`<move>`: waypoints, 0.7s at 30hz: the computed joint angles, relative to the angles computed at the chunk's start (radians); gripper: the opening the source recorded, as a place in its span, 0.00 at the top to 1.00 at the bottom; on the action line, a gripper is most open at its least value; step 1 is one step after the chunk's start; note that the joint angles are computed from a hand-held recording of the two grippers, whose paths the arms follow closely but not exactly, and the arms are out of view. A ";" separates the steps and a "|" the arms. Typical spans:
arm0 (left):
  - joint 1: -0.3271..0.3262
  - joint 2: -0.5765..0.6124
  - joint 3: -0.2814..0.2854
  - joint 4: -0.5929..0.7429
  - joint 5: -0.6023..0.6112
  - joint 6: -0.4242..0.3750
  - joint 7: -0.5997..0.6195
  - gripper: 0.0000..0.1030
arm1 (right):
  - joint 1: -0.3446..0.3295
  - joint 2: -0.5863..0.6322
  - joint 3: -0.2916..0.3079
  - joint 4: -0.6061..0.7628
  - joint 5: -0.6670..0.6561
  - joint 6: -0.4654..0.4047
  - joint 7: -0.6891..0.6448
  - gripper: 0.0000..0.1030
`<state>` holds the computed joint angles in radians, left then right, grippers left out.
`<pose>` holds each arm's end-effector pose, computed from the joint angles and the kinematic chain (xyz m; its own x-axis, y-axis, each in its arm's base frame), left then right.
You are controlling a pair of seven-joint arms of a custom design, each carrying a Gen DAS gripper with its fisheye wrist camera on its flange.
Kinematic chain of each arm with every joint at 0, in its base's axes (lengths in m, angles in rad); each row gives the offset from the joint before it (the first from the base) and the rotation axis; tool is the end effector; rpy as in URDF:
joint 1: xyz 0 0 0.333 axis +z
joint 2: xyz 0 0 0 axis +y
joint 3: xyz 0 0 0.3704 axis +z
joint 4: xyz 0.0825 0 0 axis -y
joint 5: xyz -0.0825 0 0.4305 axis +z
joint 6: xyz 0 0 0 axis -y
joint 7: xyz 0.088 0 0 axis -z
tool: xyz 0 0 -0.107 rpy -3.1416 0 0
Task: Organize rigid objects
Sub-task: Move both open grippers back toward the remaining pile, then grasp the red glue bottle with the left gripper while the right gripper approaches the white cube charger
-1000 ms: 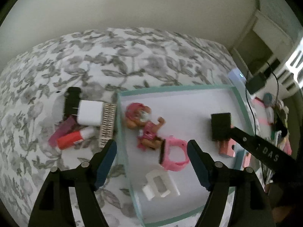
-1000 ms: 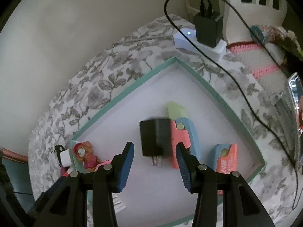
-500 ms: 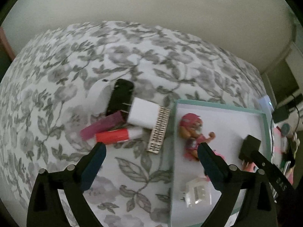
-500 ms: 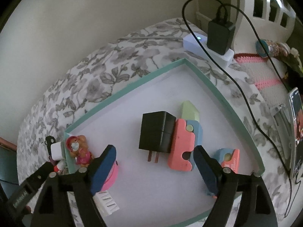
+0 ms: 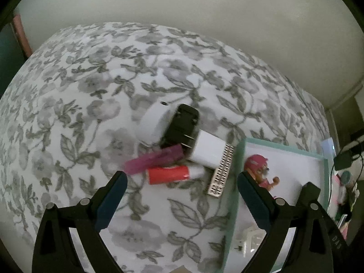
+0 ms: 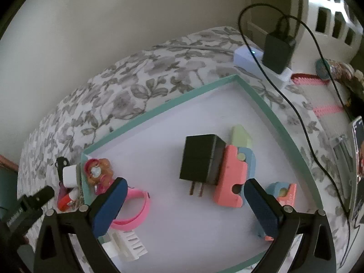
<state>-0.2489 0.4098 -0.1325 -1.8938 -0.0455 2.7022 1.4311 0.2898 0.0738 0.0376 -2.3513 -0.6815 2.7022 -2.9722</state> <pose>0.6730 -0.2588 0.3509 -0.2066 -0.9684 0.1396 -0.9173 0.1421 -0.3719 0.5259 0.2012 0.3421 -0.6929 -0.6898 -0.2098 -0.5915 0.7102 -0.3817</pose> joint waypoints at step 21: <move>0.060 -0.001 0.082 0.010 0.127 0.071 -0.161 0.05 | 0.104 0.200 -0.003 0.272 -0.147 0.074 -0.130 0.00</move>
